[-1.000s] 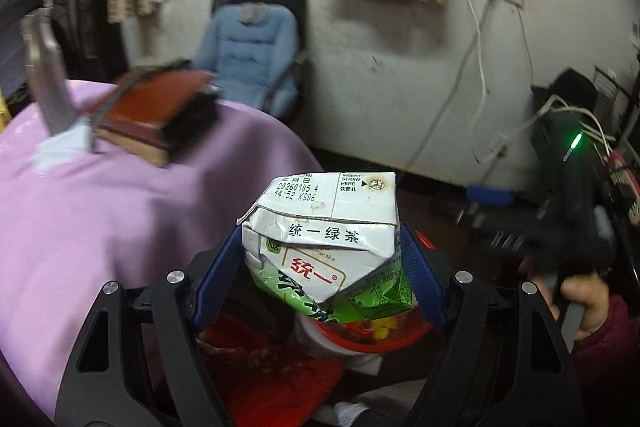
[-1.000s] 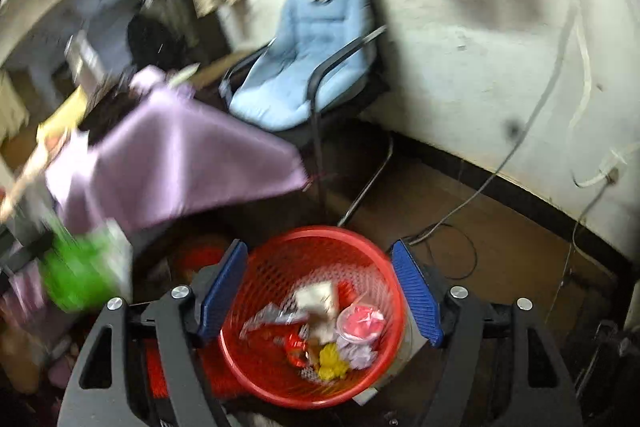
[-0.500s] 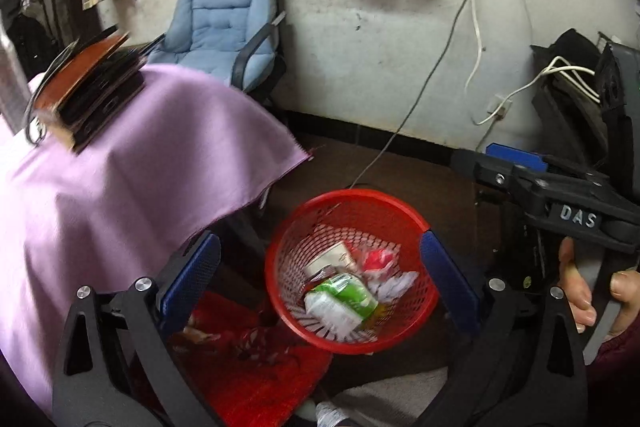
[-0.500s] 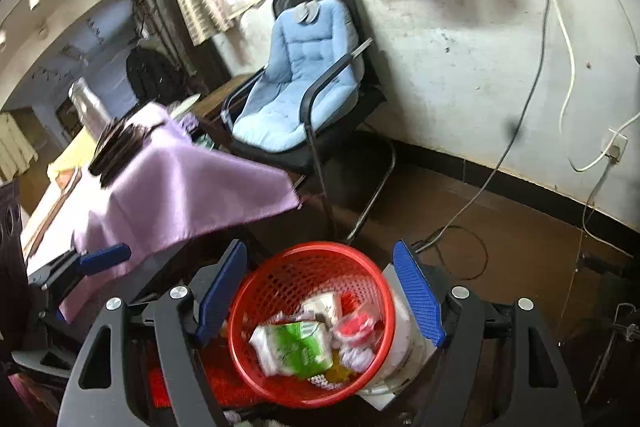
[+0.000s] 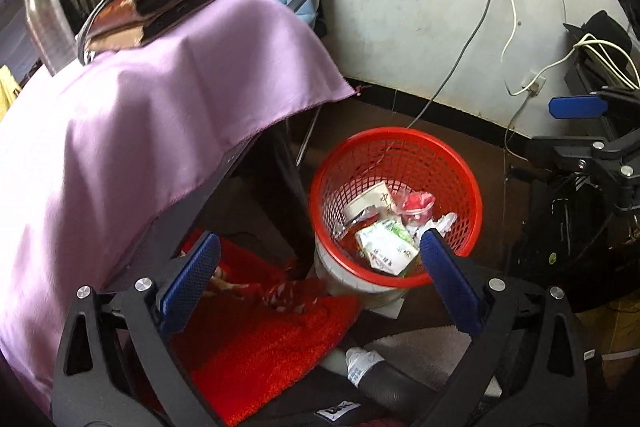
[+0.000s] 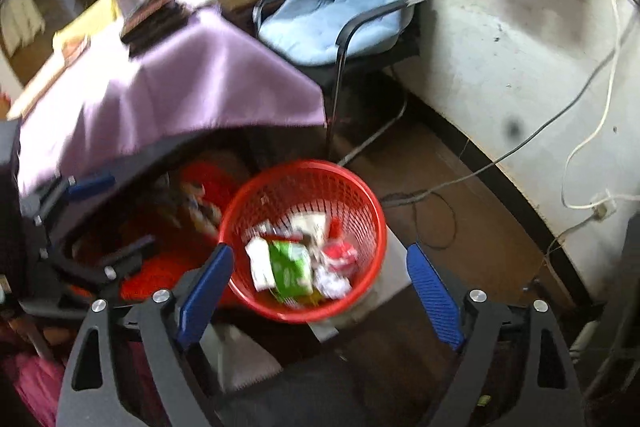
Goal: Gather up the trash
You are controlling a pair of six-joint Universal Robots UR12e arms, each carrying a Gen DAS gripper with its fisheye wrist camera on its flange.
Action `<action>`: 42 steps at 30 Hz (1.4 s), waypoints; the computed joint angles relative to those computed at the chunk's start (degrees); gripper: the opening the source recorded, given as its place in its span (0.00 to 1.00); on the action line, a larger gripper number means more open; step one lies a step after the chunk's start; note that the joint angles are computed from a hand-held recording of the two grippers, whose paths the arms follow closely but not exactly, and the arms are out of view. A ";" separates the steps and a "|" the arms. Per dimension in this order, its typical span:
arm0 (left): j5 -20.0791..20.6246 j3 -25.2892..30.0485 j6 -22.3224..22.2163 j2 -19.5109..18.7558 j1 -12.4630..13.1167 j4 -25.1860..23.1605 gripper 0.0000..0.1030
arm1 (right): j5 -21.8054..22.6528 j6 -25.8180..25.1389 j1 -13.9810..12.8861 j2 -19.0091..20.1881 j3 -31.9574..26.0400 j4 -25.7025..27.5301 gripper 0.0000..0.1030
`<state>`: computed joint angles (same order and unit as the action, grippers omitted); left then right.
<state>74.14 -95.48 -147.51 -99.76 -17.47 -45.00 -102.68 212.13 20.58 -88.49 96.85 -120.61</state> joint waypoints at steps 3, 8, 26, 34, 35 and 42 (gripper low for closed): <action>0.32 0.48 -0.68 -0.11 0.12 -1.48 0.93 | 1.02 -2.09 -0.47 0.30 -0.79 2.46 0.84; 1.55 0.94 -1.64 -0.35 -0.15 -3.01 0.93 | 1.63 -6.34 -0.20 0.72 -0.51 2.58 0.84; 3.25 -0.11 -0.53 -0.18 -1.05 -1.13 0.93 | 4.36 -10.83 -0.17 1.31 0.01 2.60 0.85; 3.08 -0.23 -0.41 -0.12 -1.02 -0.86 0.93 | 3.76 -11.25 -0.06 1.34 -0.34 3.10 0.85; 3.09 -0.22 -0.41 -0.14 -1.04 -0.78 0.93 | 3.74 -11.27 -0.05 1.35 -0.35 3.18 0.85; 3.57 -0.22 -0.09 -0.13 -1.32 -0.63 0.93 | 3.47 -11.58 0.11 1.50 -0.60 3.59 0.85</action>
<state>77.72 -95.70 -147.60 -99.89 -18.79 -45.63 -99.21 200.55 20.69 -86.99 96.25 -117.01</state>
